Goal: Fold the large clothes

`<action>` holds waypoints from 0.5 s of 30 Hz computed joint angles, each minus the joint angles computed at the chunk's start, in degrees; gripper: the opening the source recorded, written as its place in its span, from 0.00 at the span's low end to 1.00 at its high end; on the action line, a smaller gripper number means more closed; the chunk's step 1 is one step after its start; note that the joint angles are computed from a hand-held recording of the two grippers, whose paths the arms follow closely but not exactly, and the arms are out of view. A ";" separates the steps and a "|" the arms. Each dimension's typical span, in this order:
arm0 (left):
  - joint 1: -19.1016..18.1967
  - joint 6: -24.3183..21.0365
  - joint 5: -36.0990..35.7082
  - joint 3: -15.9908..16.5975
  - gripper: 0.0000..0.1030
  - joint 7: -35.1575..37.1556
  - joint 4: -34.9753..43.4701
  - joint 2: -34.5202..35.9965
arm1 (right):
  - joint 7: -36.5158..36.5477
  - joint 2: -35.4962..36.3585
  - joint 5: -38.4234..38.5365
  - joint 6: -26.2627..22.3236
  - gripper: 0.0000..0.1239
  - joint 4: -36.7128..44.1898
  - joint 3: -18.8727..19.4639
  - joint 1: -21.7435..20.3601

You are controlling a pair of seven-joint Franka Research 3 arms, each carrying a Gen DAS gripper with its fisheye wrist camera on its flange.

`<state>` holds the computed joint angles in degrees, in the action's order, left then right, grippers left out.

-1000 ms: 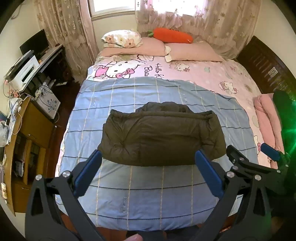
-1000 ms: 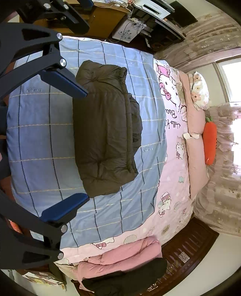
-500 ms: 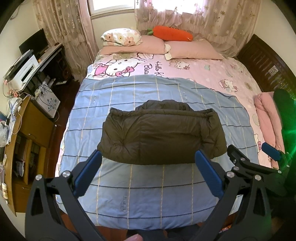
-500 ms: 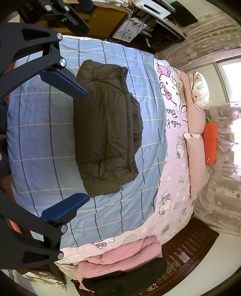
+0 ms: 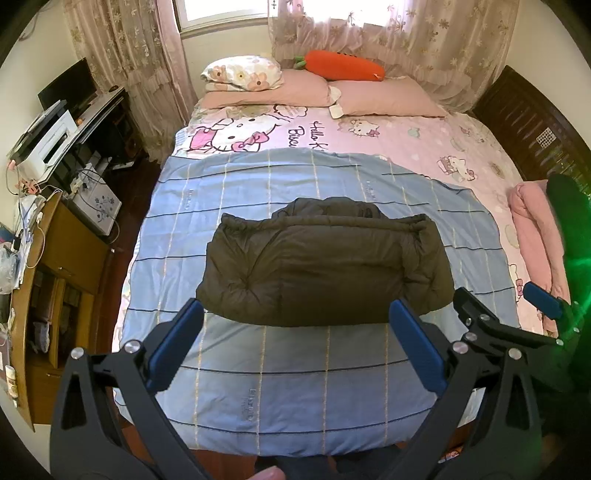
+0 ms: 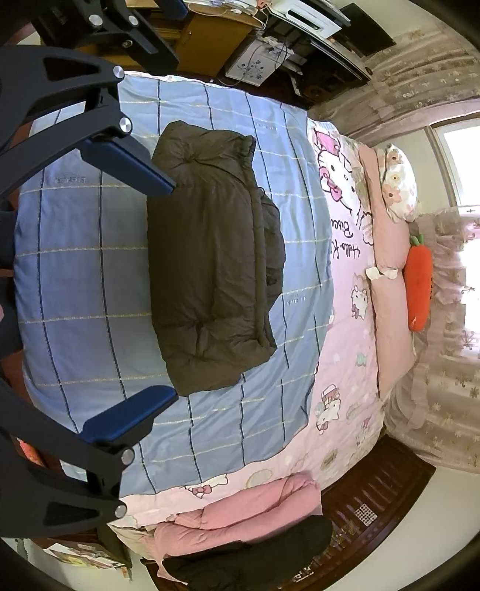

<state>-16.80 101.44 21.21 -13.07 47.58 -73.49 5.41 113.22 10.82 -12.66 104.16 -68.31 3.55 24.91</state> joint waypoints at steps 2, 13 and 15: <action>0.08 0.23 -0.28 0.04 0.98 -0.12 -0.37 -0.26 | 0.33 0.00 -0.15 -0.11 0.82 0.11 0.07 0.20; 0.49 0.70 -0.51 -0.09 0.98 -0.35 -1.76 -1.18 | 0.70 0.14 -0.39 0.17 0.82 0.08 0.22 0.50; 0.46 0.63 -0.53 -0.12 0.98 -0.42 -1.49 -0.99 | 0.45 0.13 -0.27 0.17 0.82 0.09 0.15 0.45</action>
